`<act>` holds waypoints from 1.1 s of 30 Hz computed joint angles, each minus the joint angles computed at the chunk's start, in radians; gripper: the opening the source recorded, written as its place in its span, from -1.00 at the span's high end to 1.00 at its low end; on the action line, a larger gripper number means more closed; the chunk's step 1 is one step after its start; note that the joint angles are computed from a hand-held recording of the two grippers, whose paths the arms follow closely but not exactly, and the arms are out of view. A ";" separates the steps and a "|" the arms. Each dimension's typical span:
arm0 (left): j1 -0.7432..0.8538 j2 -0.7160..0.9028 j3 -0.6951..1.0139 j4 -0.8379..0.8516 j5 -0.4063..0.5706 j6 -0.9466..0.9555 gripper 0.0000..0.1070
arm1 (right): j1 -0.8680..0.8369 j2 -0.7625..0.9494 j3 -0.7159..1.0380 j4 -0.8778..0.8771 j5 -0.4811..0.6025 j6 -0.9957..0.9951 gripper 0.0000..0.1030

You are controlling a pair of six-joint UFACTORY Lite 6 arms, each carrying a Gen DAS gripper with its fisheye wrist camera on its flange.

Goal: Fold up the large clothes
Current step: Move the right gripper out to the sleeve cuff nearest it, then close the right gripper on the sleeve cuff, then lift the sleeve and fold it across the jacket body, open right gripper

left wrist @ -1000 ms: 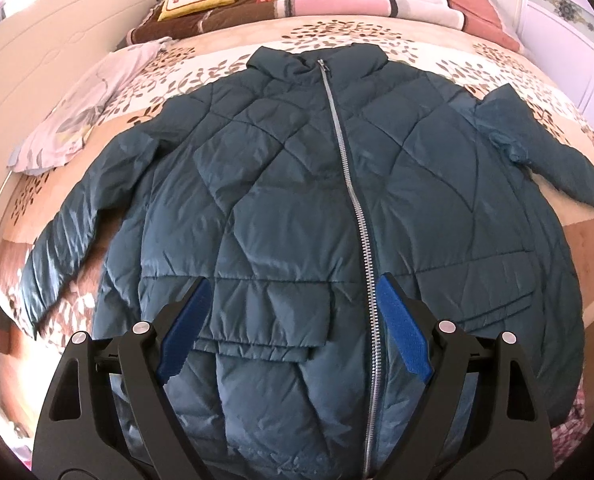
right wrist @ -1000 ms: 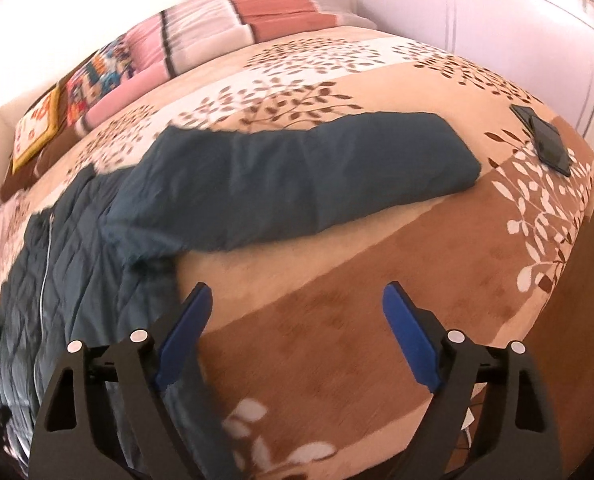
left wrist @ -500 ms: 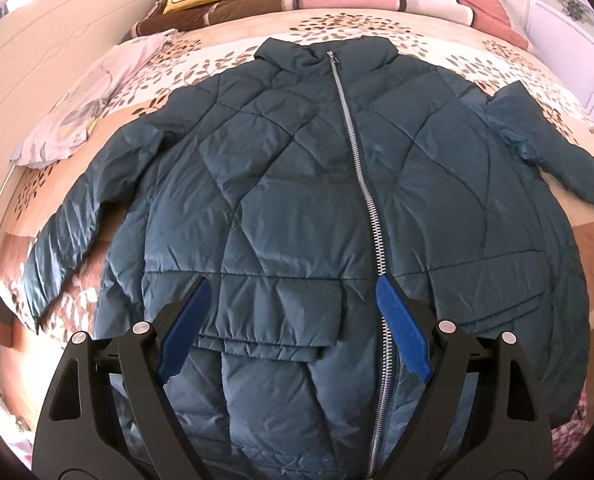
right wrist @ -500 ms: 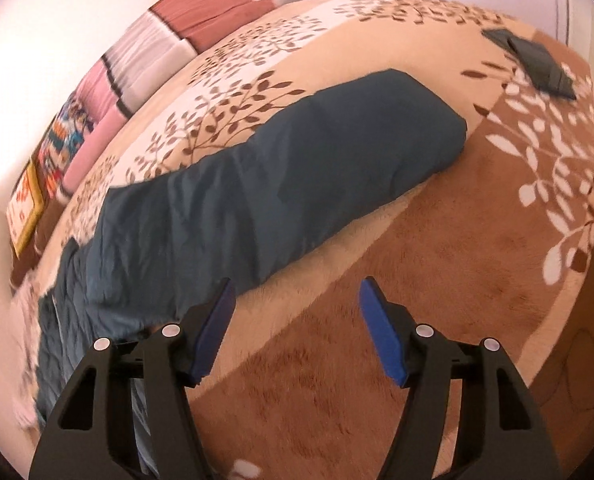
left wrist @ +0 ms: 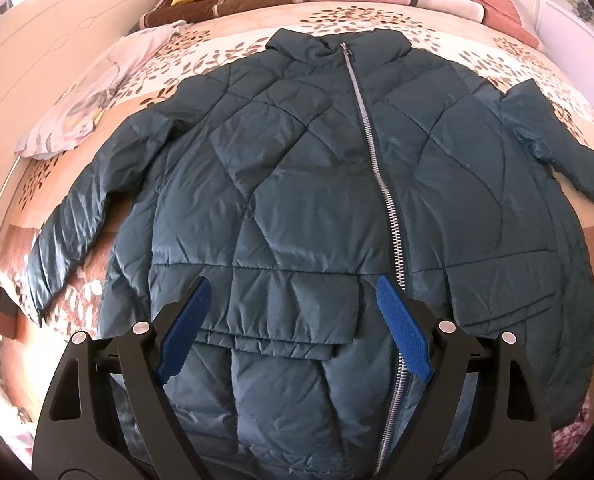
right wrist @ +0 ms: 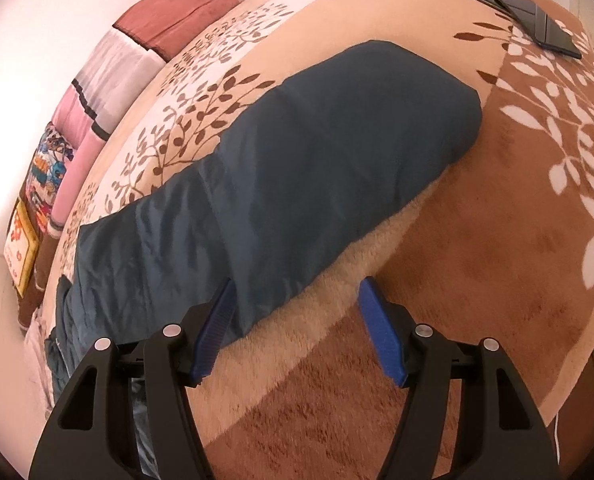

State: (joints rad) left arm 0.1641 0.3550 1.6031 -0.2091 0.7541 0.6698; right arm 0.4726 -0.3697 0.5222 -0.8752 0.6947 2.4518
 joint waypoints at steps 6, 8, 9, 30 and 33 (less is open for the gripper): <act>-0.006 -0.001 -0.005 0.023 -0.004 -0.021 -0.57 | -0.074 -0.004 -0.022 -0.015 -0.035 -0.003 0.34; -0.005 -0.008 -0.016 0.023 -0.011 -0.018 -0.57 | -0.090 -0.013 -0.034 -0.025 -0.048 -0.002 0.49; -0.005 -0.008 -0.018 0.024 -0.011 -0.019 -0.57 | -0.093 -0.018 -0.037 -0.027 -0.048 -0.008 0.58; 0.050 -0.008 -0.006 -0.079 0.020 0.049 -0.57 | 0.129 0.123 0.423 -0.118 0.273 -0.224 0.89; 0.068 -0.006 -0.001 -0.109 0.028 0.072 -0.57 | 0.150 0.226 0.587 -0.132 0.292 -0.316 0.89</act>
State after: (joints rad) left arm 0.2320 0.3493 1.6024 -0.3182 0.7826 0.7416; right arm 0.6226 -0.1436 1.1090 -1.0070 0.9871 2.1355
